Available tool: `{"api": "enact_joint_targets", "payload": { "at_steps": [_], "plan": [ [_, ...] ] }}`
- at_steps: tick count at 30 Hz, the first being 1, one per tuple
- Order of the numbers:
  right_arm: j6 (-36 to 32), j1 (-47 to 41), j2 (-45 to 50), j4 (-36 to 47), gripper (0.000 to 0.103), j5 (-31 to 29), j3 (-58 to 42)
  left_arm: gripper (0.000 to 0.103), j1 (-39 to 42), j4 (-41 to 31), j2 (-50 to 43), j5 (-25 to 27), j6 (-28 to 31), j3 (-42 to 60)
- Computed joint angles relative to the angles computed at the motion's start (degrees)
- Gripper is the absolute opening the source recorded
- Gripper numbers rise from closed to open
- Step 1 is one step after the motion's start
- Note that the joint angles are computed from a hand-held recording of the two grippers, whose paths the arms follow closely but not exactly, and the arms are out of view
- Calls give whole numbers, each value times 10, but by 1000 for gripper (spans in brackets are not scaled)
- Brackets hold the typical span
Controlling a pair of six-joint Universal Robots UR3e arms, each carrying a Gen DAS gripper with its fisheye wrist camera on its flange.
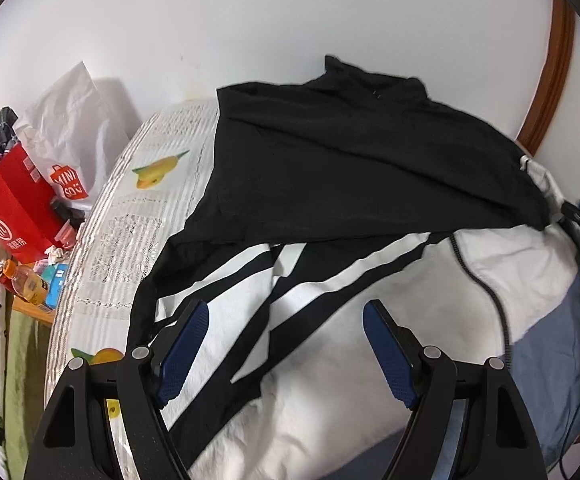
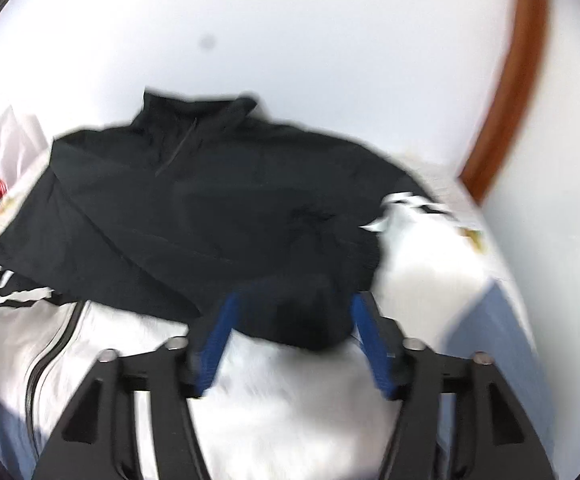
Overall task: Fold large clothes
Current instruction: 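Grasp the blue-grey sleeve cuff with the right tool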
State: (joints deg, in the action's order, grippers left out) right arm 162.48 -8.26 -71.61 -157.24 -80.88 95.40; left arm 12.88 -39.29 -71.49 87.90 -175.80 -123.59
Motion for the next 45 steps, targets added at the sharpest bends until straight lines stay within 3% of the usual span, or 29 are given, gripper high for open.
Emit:
{"api": "enact_joint_targets", "payload": {
  "at_steps": [6, 16, 19, 23, 24, 25, 27, 31, 35, 37, 41, 45],
  "plan": [
    [-24, -179, -199, 8, 72, 56, 204, 78, -34, -34, 62, 19, -18, 2],
    [-266, -486, -466, 114, 72, 128, 457, 78, -46, -121, 141, -6, -47, 1],
    [-319, -542, -503, 115, 72, 140, 510, 78, -59, -122, 158, 17, -56, -15],
    [-324, -585, -487, 81, 70, 166, 534, 78, -55, -136, 175, 28, -64, -30],
    [-321, -588, -474, 64, 60, 164, 532, 78, -52, -140, 180, 29, -65, -34],
    [-309, -583, -458, 36, 38, 158, 533, 78, -47, -141, 189, 29, -62, -41],
    [-304, -565, -424, 15, 3, 145, 516, 78, -37, -143, 207, 33, -55, -56],
    [-291, -549, -444, -1, 3, 142, 511, 78, 19, -173, 258, 11, -17, -87],
    [-299, -582, -566, 115, 3, 195, 483, 78, 102, -206, 310, -17, 40, -117],
    [-272, -556, -583, 127, 2, 192, 452, 78, 129, -205, 322, -11, 61, -131],
    [-201, -456, -558, 110, 2, 153, 383, 78, 250, -280, 391, -71, 149, -150],
    [-90, -262, -450, 47, 2, 54, 277, 78, 380, -388, 460, -151, 253, -153]
  ]
}}
